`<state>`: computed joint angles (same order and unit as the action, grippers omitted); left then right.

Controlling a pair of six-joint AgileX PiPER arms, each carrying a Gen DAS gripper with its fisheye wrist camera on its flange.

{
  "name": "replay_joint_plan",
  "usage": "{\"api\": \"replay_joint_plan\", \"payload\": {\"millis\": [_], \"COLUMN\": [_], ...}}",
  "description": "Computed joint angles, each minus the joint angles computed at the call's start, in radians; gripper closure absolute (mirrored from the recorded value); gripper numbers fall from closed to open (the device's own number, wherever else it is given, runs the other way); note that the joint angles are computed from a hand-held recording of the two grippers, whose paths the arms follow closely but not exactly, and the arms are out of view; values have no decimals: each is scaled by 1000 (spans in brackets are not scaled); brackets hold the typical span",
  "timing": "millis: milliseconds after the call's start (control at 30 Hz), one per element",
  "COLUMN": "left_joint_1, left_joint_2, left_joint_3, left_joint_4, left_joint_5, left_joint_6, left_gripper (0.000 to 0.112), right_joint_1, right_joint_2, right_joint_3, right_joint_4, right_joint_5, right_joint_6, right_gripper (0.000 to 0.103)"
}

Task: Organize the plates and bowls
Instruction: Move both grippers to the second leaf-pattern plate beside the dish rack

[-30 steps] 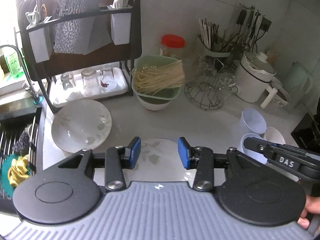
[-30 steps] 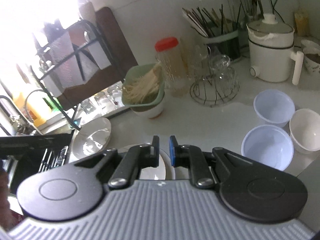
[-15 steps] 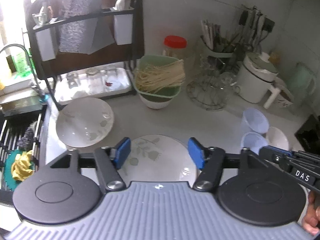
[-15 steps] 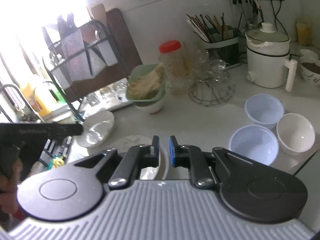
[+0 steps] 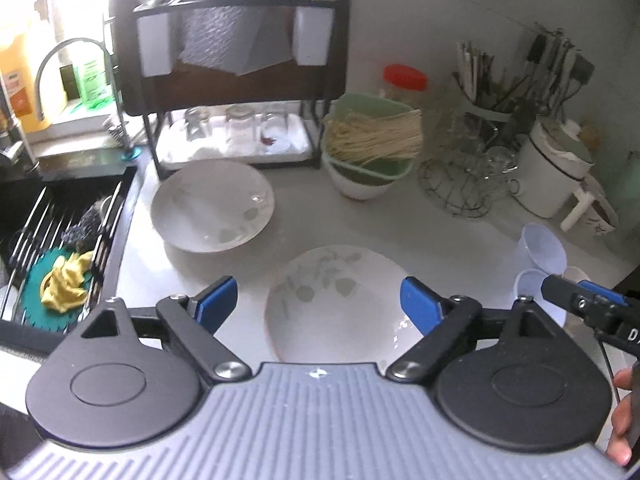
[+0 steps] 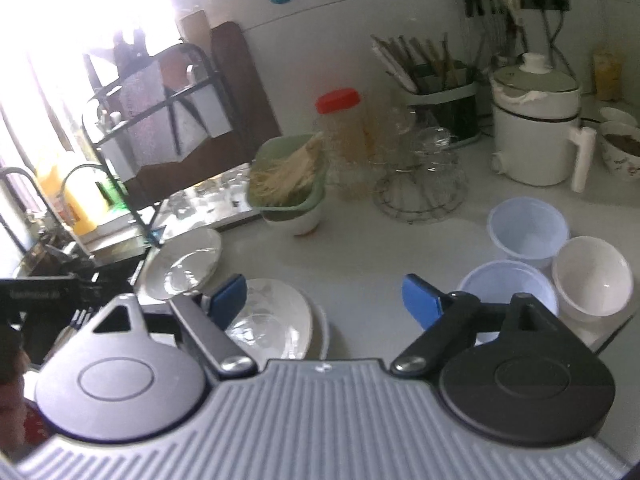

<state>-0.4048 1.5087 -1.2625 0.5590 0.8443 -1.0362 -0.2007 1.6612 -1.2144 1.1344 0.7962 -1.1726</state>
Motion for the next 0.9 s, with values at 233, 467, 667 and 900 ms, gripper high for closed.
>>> {"api": "replay_joint_plan", "payload": {"millis": [233, 467, 667, 900], "left_joint_1": [7, 72, 152, 241], "left_joint_2": [-20, -7, 27, 93], "left_joint_3": [32, 33, 12, -35], "left_joint_4": [20, -34, -79, -130], "left_joint_5": [2, -22, -66, -89], "left_joint_6": [-36, -4, 82, 140], "left_gripper": [20, 20, 20, 20], "right_joint_1": [9, 41, 90, 132], "right_joint_2": [15, 41, 55, 68], "right_joint_3": [-14, -32, -53, -63], "right_joint_4": [-11, -33, -53, -33], "right_joint_5": [38, 56, 18, -51], "right_joint_6": [-4, 18, 42, 40], "right_gripper": [17, 17, 17, 17]}}
